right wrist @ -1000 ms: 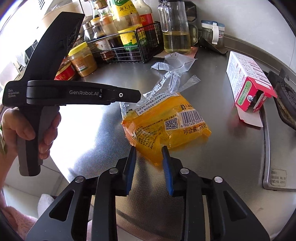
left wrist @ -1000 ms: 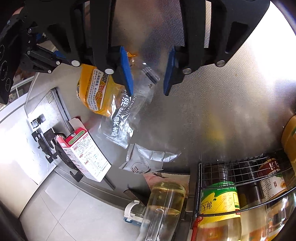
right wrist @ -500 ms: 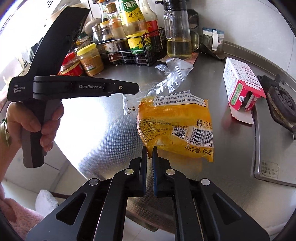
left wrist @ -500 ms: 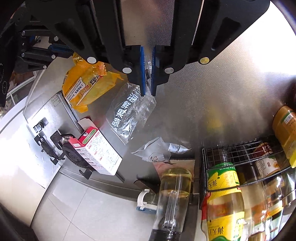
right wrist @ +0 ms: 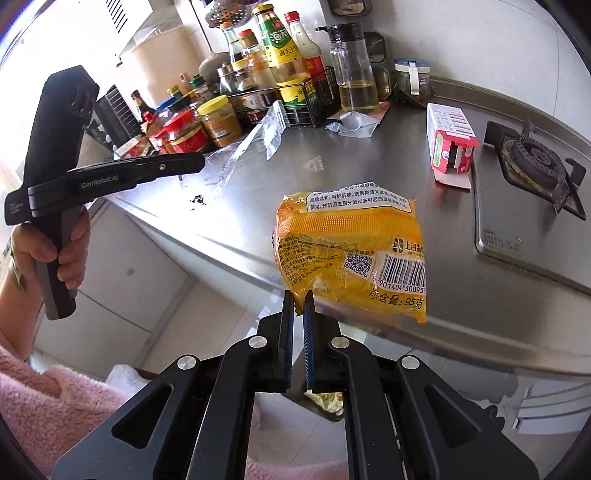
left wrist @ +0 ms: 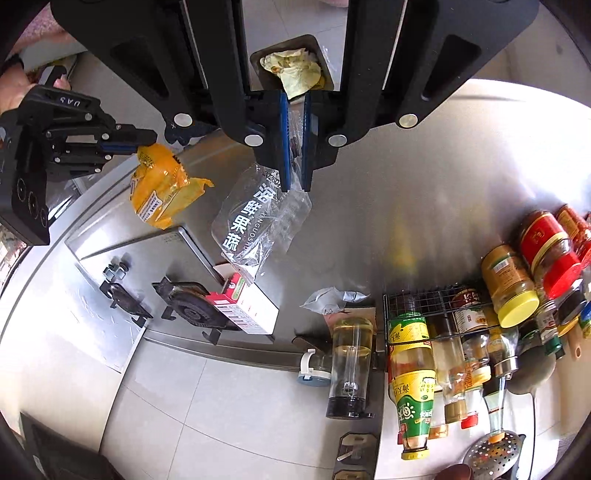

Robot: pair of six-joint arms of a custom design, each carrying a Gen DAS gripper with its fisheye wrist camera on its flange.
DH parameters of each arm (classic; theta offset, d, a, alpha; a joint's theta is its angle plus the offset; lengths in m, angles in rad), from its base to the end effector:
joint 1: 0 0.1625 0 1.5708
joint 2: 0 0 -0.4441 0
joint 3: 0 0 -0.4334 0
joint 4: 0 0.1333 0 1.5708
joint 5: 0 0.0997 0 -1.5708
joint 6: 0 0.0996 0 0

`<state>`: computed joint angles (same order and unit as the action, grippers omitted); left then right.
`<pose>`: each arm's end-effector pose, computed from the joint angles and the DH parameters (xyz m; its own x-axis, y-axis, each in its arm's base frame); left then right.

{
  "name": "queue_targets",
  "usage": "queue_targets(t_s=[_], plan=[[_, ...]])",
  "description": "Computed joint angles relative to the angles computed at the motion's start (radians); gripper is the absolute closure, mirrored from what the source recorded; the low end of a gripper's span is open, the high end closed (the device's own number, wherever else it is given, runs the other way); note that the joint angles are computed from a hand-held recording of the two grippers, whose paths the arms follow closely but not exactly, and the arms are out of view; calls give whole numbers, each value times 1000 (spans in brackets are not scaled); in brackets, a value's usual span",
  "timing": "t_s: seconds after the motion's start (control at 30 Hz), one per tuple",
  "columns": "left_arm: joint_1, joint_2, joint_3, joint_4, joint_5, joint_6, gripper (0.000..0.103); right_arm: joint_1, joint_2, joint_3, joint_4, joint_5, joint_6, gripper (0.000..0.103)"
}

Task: Collect trash
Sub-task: 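Carry wrapper and bread bag down over the bin and open both tools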

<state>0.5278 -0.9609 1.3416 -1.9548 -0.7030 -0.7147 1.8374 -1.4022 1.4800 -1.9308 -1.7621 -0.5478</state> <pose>-0.5483 -0.5619 0.3014 -0.8138 0.0908 -0.5740 0.4377 0.7456 -0.5025 0.2762 -0.5772 0.5005 -0.6886 -0.6597 0.3009 -0.7165 0.6828 -0.1426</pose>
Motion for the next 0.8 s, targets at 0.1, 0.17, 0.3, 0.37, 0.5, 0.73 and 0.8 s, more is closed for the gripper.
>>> queue_targets(t_s=[0.1,0.17,0.3,0.37,0.5,0.73,0.8], plan=[[-37,-38,59,27,-5,-70,99,-18,-40,21,60,28,-7,96],[-54,-57,89,48,-19,-113,99,-25,-65,45,85,23,-19,96],[-77,-87,156,65,-51,-169,99,-44,-93,76,150,8,-17,96],[-81,-97,184,76,-85,-192,99,-55,-95,90,172,-9,-15,96],[-74,-107,235,94,-128,-226,99,-84,-81,112,187,-31,-3,96],[-18,-93,322,27,-197,-287,99,-142,-31,175,188,-81,51,96],[2,-83,347,0,-217,-299,99,-157,-22,211,167,-115,55,96]])
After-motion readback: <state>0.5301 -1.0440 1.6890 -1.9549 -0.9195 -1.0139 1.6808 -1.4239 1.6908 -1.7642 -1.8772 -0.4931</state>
